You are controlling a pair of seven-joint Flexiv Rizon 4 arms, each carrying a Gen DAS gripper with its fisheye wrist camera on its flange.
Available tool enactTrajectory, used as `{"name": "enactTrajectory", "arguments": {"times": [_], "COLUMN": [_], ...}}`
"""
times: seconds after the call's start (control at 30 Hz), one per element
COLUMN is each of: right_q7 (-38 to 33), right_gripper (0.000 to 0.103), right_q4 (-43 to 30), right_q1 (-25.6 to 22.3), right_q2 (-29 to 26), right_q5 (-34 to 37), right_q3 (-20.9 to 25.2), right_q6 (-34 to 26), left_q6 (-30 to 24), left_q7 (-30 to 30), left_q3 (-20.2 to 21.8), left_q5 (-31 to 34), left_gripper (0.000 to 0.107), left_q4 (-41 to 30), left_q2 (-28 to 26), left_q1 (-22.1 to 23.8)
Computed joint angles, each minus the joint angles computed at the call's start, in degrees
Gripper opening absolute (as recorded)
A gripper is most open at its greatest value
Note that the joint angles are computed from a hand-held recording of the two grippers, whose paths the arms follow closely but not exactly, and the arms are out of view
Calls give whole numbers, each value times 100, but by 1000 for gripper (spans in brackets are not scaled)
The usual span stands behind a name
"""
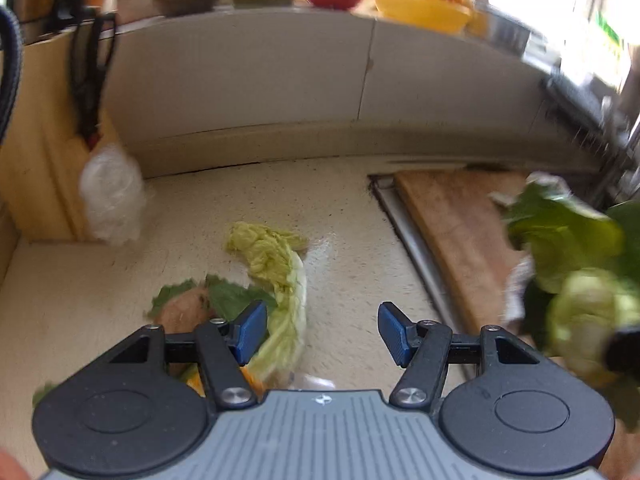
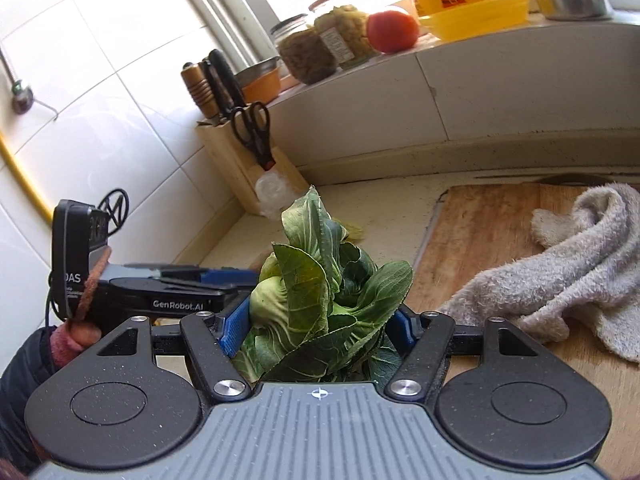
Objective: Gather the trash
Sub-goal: 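Close the left gripper on the pale cabbage leaf and lift it, then carry the cabbage leaf and bok choy over the trash bin with both grippers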
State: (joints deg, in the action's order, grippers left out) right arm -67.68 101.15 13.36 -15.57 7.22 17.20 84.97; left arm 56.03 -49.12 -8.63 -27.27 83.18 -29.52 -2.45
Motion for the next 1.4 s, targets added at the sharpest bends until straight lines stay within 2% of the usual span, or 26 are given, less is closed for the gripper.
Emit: {"name": "enactTrajectory", "arguments": {"times": [0.17, 0.27, 0.33, 0.37, 0.47, 0.57, 0.67, 0.8, 0.83, 0.87, 0.93, 0.97, 1.03, 1.13, 1.3, 1.4], "right_q7": [-75, -125, -209, -239, -298, -363, -428, -492, -506, -518, -501, -487, -402, -156, 352, 458], "right_gripper": [74, 74, 74, 74, 74, 75, 75, 75, 75, 75, 75, 75, 75, 75, 74, 74], "right_q4": [-86, -120, -144, -156, -190, -228, -258, -310, -314, -317, -318, -311, -266, -126, 84, 71], "right_q1": [-50, -66, -122, -138, -168, -198, -218, -231, -226, -217, -183, -168, -100, 52, 135, -65], "right_q2": [-69, -89, -105, -116, -145, -167, -192, -221, -218, -216, -205, -199, -172, -104, -24, -33], "right_q5": [83, 143, 246, 284, 378, 482, 566, 636, 646, 646, 634, 633, 580, 379, 136, 225], "right_q3": [75, 102, 179, 201, 247, 292, 327, 354, 352, 342, 292, 269, 182, -32, -224, -36], "right_q6": [-50, -51, -29, -27, -39, -68, -60, -116, -131, -148, -175, -171, -139, -22, 295, 347], "left_q6": [-428, -509, -706, -837, -998, -491, -459, -689, -536, -504, -624, -893, -1105, -970, -758, -538], "left_q7": [-537, -296, -329, -318, -633, -493, -419, -701, -759, -867, -1144, -1150, -1062, -995, -714, -352], "left_q3": [420, 275, 339, 338, 489, 301, 139, 247, 254, 314, 326, 155, -155, -309, -675, -693], "left_q5": [831, 836, 918, 909, 1046, 883, 656, 821, 859, 950, 933, 710, 213, -282, -1780, -2658], "left_gripper": [56, 59, 60, 58, 44, 44, 44, 43, 43, 40, 13, 6, 5, 4, 4, 4], "left_q4": [-785, -746, -830, -864, -919, -660, -770, -1347, -1402, -1464, -1566, -1590, -1443, -1008, -82, 406], "left_q2": [-537, -537, -533, -530, -480, -397, -525, -929, -1003, -1038, -1068, -1065, -992, -755, -107, 400], "left_q1": [-245, -83, -57, -11, -66, -3, 31, -184, -236, -306, -328, -203, 25, 172, 527, 589]}}
